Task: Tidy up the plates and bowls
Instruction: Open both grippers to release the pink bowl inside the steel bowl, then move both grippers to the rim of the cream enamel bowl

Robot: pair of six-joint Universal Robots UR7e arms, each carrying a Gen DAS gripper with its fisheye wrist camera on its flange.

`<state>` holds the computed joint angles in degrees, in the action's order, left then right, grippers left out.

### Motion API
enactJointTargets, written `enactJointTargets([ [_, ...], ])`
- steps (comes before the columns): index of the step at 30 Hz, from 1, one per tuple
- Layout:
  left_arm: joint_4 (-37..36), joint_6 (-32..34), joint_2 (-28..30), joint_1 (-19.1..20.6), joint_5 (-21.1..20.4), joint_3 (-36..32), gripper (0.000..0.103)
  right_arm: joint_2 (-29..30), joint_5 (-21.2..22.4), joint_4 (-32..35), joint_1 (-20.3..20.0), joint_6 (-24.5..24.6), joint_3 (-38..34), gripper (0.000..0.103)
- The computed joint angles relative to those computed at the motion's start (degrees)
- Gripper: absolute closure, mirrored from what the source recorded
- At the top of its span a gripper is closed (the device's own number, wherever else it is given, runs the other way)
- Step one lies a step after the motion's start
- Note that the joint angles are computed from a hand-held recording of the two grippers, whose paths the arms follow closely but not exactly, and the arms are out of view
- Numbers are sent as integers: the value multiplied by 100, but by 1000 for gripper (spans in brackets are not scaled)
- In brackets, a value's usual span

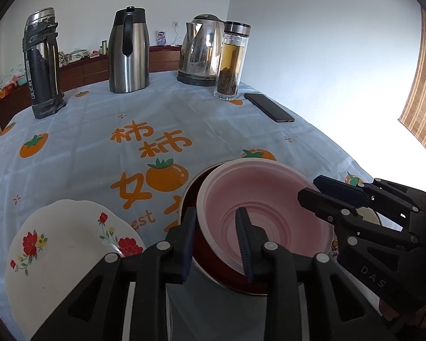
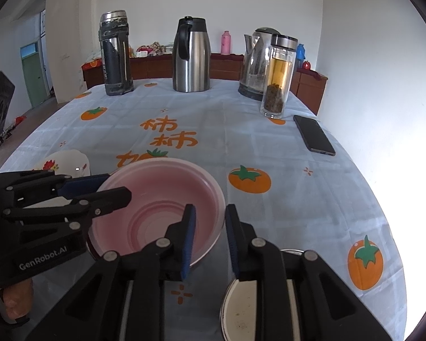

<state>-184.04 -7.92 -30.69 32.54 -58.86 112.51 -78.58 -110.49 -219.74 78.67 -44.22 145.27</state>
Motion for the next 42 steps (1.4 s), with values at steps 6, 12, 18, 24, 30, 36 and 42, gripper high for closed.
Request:
enactJointTargets([
  [6, -44, 29, -7, 3, -36, 12, 58, 15, 73, -22, -13, -64, 30, 80],
  [12, -124, 122, -11, -25, -71, 38, 51, 73, 45, -83, -1, -74, 42, 80],
  [18, -323, 223, -6, -70, -19, 91, 37, 103, 54, -124, -27, -89, 44, 80],
  [24, -538, 247, -3, -78, 337, 111, 33, 2, 230, -224, -96, -73, 118, 66],
  [30, -453, 177, 29, -33, 399, 65, 33, -79, 286, -272, -123, -104, 188, 60],
  [36, -535, 84, -2, -33, 420, 101, 33, -354, 476, -311, -245, -131, 372, 57],
  [42, -828, 47, 65, -110, 633, 160, 33, -930, 786, -332, -617, -144, 724, 54],
])
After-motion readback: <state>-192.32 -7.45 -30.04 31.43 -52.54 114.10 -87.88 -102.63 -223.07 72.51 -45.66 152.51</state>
